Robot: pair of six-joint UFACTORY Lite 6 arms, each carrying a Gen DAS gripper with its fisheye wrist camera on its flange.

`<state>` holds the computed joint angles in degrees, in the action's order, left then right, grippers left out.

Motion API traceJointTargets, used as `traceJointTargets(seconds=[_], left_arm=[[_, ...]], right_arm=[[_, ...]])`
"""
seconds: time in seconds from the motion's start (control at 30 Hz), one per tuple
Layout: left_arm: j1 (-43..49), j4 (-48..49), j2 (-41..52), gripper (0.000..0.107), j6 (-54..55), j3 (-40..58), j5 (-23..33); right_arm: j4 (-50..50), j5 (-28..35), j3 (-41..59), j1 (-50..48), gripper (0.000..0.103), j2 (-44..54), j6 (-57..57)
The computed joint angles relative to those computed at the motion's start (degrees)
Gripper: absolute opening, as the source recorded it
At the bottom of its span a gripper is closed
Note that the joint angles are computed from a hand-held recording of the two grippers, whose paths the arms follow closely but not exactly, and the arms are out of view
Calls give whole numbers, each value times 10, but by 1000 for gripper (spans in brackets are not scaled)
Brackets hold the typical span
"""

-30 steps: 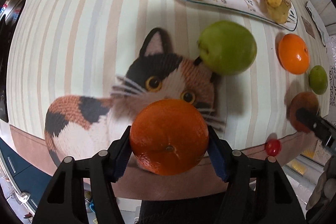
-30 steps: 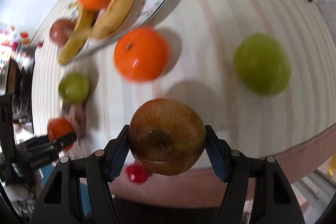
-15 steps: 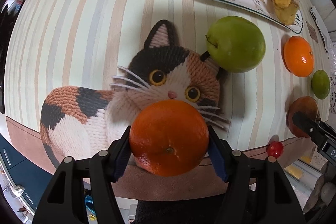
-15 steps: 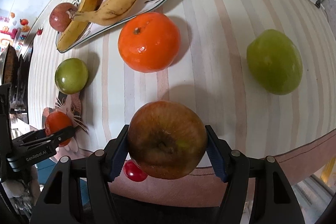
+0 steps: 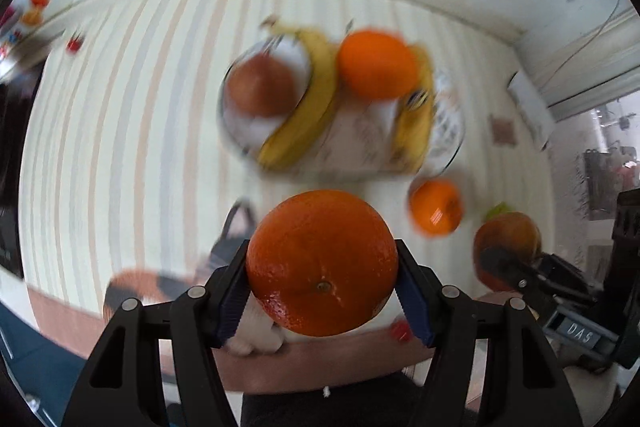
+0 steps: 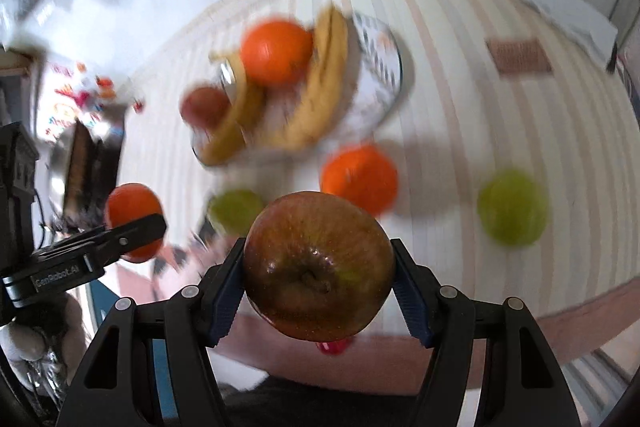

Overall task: Organize fruits
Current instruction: 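Lower the tangerine and brown apple onto the plate and open both tools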

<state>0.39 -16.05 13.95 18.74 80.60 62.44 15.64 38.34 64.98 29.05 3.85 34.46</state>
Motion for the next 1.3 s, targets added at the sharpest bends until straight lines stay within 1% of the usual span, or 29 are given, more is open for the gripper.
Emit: traceJointTargets(seconds=[0.17, 0.3, 0.37, 0.43, 0.47, 0.53, 0.7, 0.87, 0.93, 0.97, 1.03, 1.1, 1.27, 1.3], left_arm=[[-34, 7, 200, 64, -37, 234, 53], [-53, 10, 368, 64, -78, 439, 142], [-58, 14, 420, 64, -95, 493, 170], [-59, 15, 442, 64, -105, 515, 180], [-60, 15, 459, 64, -110, 543, 193], [-60, 12, 467, 64, -113, 549, 197], [-67, 12, 510, 64, -126, 597, 219], [-75, 24, 526, 64, -145, 600, 220], [-73, 19, 521, 64, -142, 583, 213], [-71, 12, 517, 64, -140, 577, 210], [-67, 1, 516, 69, -139, 577, 209], [-64, -7, 527, 73, -142, 605, 222], [-70, -4, 519, 75, -142, 610, 220], [-69, 0, 508, 75, -138, 598, 214]], right_arm=[[-12, 26, 149, -80, 70, 140, -65], [-9, 49, 257, -113, 70, 260, -119], [-11, 59, 296, -121, 70, 305, -130], [-19, 78, 353, -127, 70, 354, -140], [-22, 81, 371, -128, 70, 371, -143], [-22, 102, 419, -132, 70, 408, -157], [-22, 115, 463, -128, 70, 456, -168], [16, 99, 439, -142, 71, 448, -197], [9, 99, 436, -142, 76, 444, -189], [10, 99, 436, -142, 77, 443, -187], [18, 97, 430, -144, 79, 437, -186], [16, 95, 423, -144, 79, 432, -183], [22, 83, 390, -145, 81, 404, -175], [28, 75, 373, -147, 83, 390, -177]])
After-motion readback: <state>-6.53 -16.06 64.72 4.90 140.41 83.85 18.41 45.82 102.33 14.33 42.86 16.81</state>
